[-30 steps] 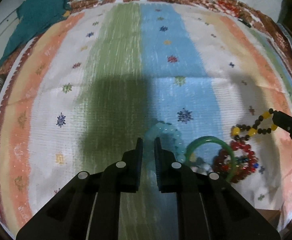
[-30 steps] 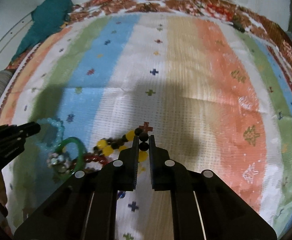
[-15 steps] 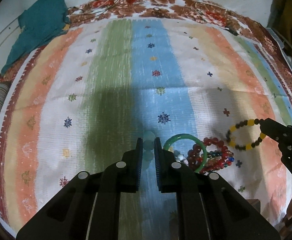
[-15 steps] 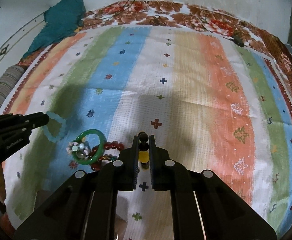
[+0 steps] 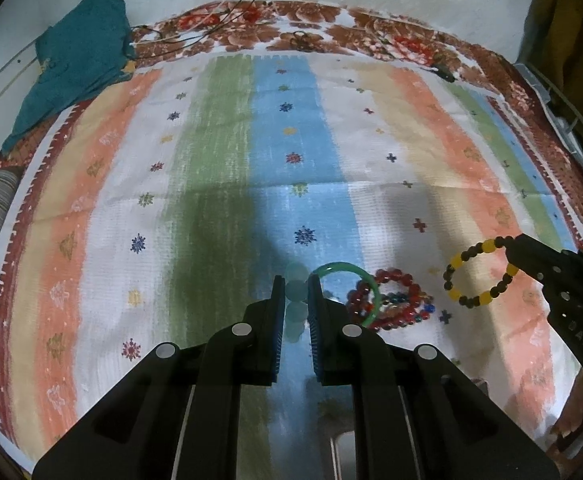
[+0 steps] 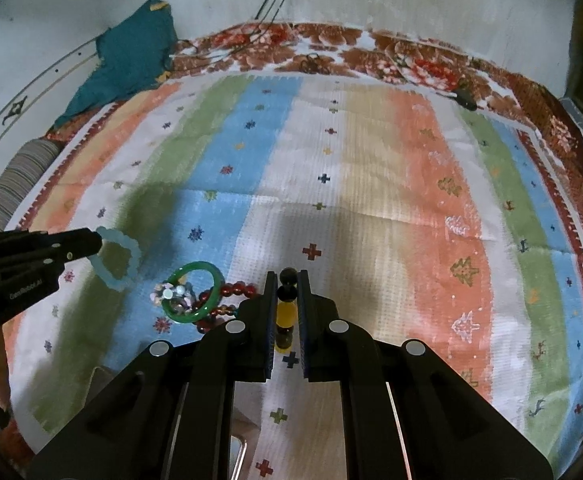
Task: Organize jewelry
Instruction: 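Lift and carry both held bracelets toward the silver tin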
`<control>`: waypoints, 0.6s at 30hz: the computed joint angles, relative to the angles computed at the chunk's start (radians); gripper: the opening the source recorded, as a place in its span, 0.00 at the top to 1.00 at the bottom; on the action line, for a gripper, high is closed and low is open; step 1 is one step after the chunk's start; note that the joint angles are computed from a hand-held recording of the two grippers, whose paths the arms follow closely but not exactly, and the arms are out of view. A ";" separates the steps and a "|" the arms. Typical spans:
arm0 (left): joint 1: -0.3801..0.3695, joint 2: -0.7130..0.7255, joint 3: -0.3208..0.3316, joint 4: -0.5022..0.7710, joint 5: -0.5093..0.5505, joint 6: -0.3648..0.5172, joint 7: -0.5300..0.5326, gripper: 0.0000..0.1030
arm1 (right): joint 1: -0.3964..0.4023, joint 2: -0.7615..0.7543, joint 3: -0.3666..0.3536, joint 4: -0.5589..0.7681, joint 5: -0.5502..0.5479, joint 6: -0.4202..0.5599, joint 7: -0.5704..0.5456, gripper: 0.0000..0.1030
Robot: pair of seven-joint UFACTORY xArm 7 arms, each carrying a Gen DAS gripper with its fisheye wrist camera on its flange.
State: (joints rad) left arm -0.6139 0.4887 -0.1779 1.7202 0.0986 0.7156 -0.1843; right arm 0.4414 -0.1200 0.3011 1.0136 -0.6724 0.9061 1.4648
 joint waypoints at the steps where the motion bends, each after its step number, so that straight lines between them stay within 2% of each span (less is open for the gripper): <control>1: 0.003 -0.014 -0.004 -0.015 -0.005 -0.011 0.004 0.89 | 0.002 -0.004 0.004 0.002 -0.009 0.007 0.004 0.90; 6: 0.012 -0.095 -0.025 -0.104 -0.027 -0.074 0.014 0.89 | 0.017 -0.021 0.030 0.018 -0.054 0.050 0.027 0.90; 9: 0.018 -0.137 -0.040 -0.143 -0.044 -0.082 0.028 0.89 | 0.033 -0.017 0.054 0.043 -0.097 0.119 0.037 0.90; 18: 0.032 -0.265 -0.072 -0.284 -0.084 -0.157 0.068 0.89 | 0.059 -0.044 0.072 0.036 -0.109 0.144 0.075 0.90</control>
State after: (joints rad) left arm -0.5814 0.2240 -0.2497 1.4359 0.0144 0.5589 -0.1161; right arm 0.5001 -0.1639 0.3729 1.0493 -0.7818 1.0504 1.5393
